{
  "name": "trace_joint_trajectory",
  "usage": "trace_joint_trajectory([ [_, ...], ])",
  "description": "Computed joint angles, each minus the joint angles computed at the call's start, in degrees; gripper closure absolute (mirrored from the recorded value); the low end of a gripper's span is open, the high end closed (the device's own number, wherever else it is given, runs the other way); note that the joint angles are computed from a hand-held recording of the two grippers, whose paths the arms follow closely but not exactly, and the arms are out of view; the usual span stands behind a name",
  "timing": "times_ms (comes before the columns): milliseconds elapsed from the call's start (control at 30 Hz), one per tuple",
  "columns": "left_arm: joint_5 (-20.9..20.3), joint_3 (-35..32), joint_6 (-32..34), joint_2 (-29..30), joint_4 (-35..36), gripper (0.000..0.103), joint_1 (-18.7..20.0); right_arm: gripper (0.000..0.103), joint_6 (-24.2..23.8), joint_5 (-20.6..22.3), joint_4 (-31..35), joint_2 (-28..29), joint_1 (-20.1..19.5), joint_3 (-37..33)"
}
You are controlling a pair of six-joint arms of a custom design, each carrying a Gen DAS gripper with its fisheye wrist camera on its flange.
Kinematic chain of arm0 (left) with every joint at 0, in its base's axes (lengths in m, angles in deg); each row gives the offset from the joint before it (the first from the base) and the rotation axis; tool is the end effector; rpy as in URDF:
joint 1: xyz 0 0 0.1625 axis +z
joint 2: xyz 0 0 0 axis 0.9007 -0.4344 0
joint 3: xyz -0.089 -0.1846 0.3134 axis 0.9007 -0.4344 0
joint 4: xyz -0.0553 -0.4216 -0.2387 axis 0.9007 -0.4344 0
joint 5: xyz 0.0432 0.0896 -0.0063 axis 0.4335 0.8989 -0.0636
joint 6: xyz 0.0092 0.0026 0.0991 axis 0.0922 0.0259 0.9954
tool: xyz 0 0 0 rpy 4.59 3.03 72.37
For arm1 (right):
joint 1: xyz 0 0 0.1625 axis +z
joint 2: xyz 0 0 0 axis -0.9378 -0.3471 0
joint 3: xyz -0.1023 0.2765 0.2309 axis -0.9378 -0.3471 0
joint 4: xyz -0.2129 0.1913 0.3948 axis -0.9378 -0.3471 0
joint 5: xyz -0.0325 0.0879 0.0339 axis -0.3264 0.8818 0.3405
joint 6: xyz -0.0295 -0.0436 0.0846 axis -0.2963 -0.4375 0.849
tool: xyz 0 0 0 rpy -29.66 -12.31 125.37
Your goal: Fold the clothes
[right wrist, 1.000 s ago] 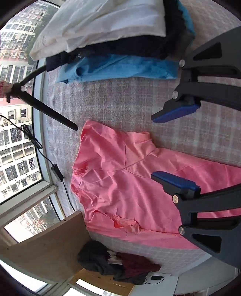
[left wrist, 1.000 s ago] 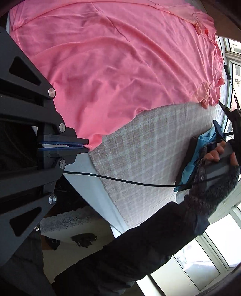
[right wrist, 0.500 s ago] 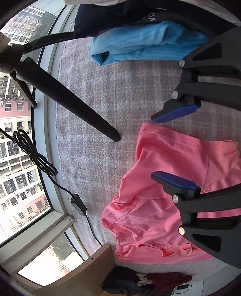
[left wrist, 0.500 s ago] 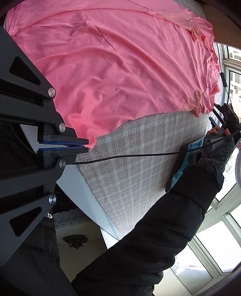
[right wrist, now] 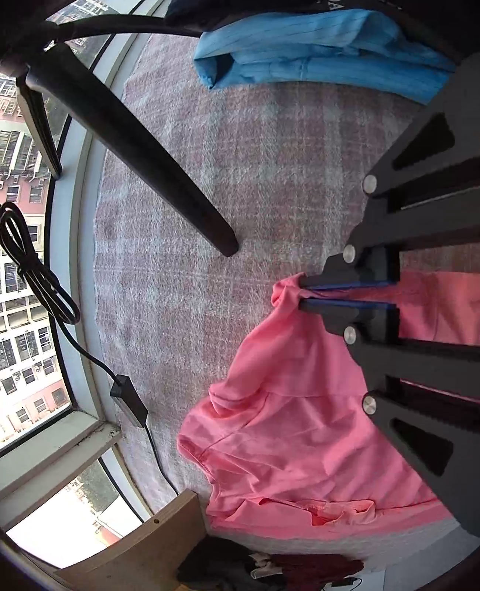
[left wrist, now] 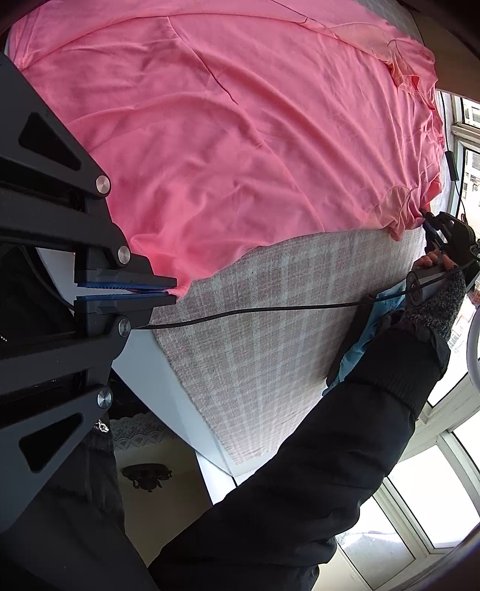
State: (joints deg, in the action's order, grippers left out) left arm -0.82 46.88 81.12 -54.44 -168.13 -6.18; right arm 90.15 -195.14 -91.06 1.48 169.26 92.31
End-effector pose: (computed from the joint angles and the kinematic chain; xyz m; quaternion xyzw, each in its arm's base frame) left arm -0.0905 -0.4083 0.2274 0.2688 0.9628 -0.0025 0.0292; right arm 0.1997 -0.7730 0.0640 -0.1075 -0.9226 0.2138 0.3026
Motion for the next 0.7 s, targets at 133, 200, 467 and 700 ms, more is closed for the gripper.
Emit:
trace_joint_trajectory([
  [133, -0.86, 0.22, -0.68, -1.98, -1.50, 0.102, 1.21, 0.098, 3.27, -0.17, 1.17, -0.35, 0.73, -0.99],
  [200, -1.06, 0.47, -1.25, -4.12, -2.22, 0.102, 2.21, 0.098, 4.29, 0.04, 1.35, -0.17, 1.62, -1.96],
  [467, 3.14, 0.85, -4.83, -13.57, -1.60, 0.102, 8.03, 0.098, 3.09, -2.27, 8.41, 10.06, 7.35, -16.82],
  [700, 5.15, 2.02, -7.24, -16.42, -1.07, 0.102, 13.29, 0.098, 4.20, -3.41, 22.29, 28.73, 8.80, -43.70],
])
